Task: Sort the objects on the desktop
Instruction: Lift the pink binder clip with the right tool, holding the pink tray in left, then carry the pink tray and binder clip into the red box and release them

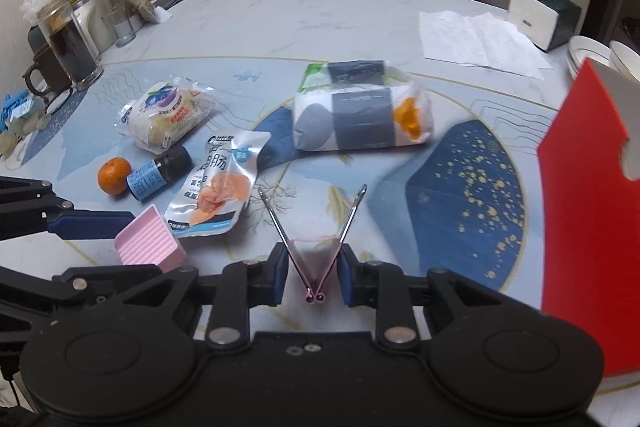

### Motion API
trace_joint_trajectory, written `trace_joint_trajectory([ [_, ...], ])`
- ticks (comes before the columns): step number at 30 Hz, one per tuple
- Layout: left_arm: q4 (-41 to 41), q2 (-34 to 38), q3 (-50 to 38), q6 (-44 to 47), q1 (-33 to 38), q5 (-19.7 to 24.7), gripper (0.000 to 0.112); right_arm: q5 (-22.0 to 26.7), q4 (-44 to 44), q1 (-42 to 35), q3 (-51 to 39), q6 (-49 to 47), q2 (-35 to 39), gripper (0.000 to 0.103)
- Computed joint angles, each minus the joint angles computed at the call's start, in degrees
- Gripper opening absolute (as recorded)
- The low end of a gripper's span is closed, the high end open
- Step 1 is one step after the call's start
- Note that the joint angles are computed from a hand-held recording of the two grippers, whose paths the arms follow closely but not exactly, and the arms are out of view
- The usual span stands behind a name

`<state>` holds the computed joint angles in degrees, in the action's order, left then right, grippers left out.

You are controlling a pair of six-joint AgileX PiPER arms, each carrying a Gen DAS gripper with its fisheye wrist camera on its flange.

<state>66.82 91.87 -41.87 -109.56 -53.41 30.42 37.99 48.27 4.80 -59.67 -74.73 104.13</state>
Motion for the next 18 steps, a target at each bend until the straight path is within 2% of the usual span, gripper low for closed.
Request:
trace_joint_trajectory([
  [9, -3.0, 1.3, -6.5, 5.1, -1.4, 3.2, 0.039, 10.1, 1.8, -8.2, -2.0, -3.2, -4.1, 0.025],
  [18, -7.0, 5.0, -16.9, 12.1, -3.6, 7.6, 0.039, 20.8, 1.6, -17.7, -8.5, -4.4, -5.3, 0.025],
])
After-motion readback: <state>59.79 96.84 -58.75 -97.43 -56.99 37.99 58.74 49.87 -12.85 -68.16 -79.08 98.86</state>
